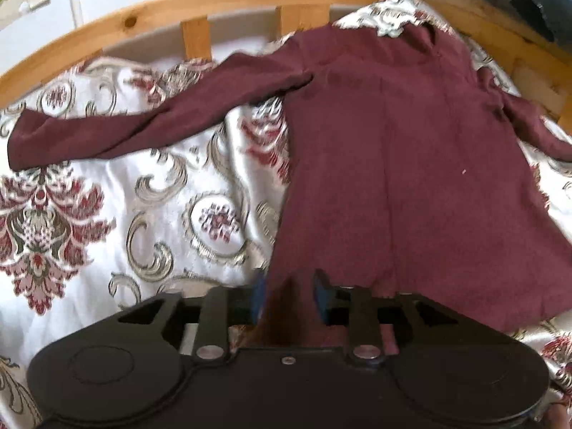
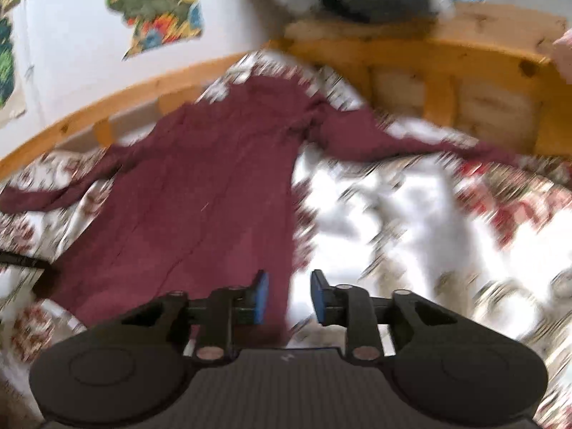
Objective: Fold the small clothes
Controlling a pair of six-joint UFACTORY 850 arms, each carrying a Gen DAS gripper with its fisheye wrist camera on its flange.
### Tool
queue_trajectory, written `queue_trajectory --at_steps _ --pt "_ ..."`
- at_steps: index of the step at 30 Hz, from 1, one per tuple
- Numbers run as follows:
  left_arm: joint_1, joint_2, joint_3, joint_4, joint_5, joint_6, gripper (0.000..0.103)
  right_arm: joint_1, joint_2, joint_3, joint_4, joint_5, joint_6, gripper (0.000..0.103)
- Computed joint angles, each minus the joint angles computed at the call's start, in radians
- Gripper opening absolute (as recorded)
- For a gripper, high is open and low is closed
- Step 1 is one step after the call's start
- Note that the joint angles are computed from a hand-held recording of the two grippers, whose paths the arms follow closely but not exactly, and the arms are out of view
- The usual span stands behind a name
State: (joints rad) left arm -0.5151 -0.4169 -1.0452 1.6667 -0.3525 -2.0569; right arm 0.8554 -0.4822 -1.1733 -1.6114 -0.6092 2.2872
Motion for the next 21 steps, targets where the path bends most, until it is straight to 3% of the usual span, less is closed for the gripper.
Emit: queue_trajectory --at_steps 1,4,8,10,13,16,18,20,21 --pt "-0.006 0.001 0.002 0.054 -0.01 -0.051 0.051 -0.013 0.008 0.006 -0.002 -0.029 0.002 0.057" --pt "-0.02 -0.014 -0.013 0.175 -0.028 -0.167 0.069 -0.056 0.021 0.013 -0.005 -0.092 -0.004 0.067" --pt "-0.034 -0.071 -0.096 0.252 0.001 -0.208 0.079 -0.118 0.013 -0.007 0.039 -0.179 0.001 0.085" --pt "-0.039 -0.1 -0.133 0.366 0.01 -0.3 0.089 -0.155 0.005 -0.023 0.077 -0.199 0.014 0.088" --pt "-0.055 -0.155 -0.196 0.471 -0.024 -0.4 0.101 -0.213 -0.001 -0.037 0.11 -0.163 0.051 0.09" --pt "-0.067 -0.198 -0.238 0.499 -0.048 -0.424 0.102 -0.265 -0.008 -0.051 0.14 -0.091 0.094 0.09" --pt "-0.069 -0.215 -0.248 0.516 -0.048 -0.43 0.102 -0.29 -0.023 -0.071 0.164 -0.057 0.099 0.085" --pt "-0.068 -0.221 -0.234 0.574 -0.06 -0.477 0.102 -0.299 -0.039 -0.094 0.206 -0.038 0.052 0.061" --pt "-0.065 -0.221 -0.226 0.589 -0.063 -0.492 0.102 -0.301 -0.05 -0.112 0.239 -0.033 0.01 0.042"
